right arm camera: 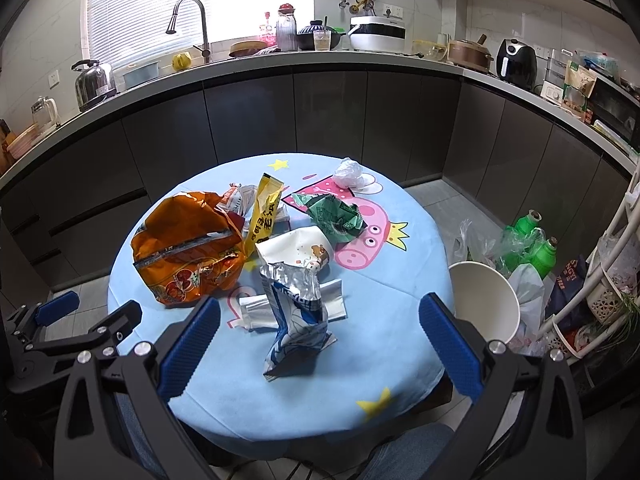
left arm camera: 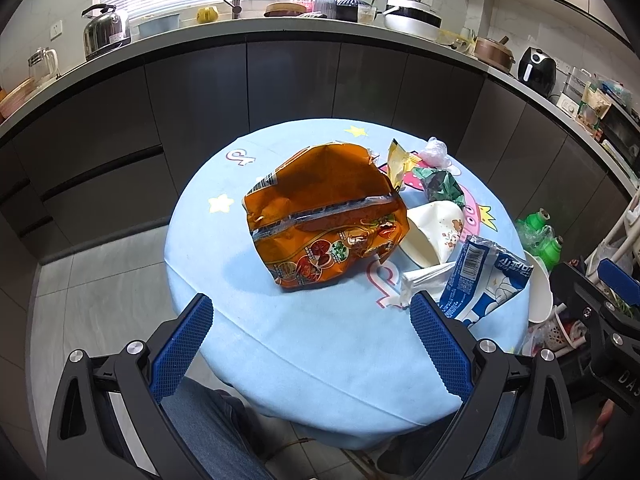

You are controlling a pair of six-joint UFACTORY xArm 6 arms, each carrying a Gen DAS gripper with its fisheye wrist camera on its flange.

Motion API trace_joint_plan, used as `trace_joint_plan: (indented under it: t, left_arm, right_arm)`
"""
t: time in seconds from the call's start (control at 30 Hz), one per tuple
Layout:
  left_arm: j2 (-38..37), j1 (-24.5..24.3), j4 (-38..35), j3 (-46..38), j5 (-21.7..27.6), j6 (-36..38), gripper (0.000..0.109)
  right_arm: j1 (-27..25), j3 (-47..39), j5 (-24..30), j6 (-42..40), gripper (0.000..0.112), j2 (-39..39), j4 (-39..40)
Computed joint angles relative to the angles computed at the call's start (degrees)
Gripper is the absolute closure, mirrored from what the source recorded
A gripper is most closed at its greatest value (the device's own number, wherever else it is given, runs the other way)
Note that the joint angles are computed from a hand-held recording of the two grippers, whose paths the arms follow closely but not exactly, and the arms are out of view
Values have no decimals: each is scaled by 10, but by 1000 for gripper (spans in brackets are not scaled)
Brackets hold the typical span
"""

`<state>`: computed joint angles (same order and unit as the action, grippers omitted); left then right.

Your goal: Collect trash

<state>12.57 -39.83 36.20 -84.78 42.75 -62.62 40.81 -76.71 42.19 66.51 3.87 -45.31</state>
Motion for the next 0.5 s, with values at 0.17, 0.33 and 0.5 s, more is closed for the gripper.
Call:
trace_joint_plan:
  t: [0.17,0.33,0.5]
  left_arm:
    - [8,4,-7,-6,0,5,14]
    - [-6,15,12,17,-27,-15,14]
    - [-14,31,17,45,-70,16,14]
  right_arm:
    - [-6,0,-8,-7,13,2,7]
    - [-34,74,-106,62,13,-47,-50]
    - [-47,115,-120,-51,13,-44,58]
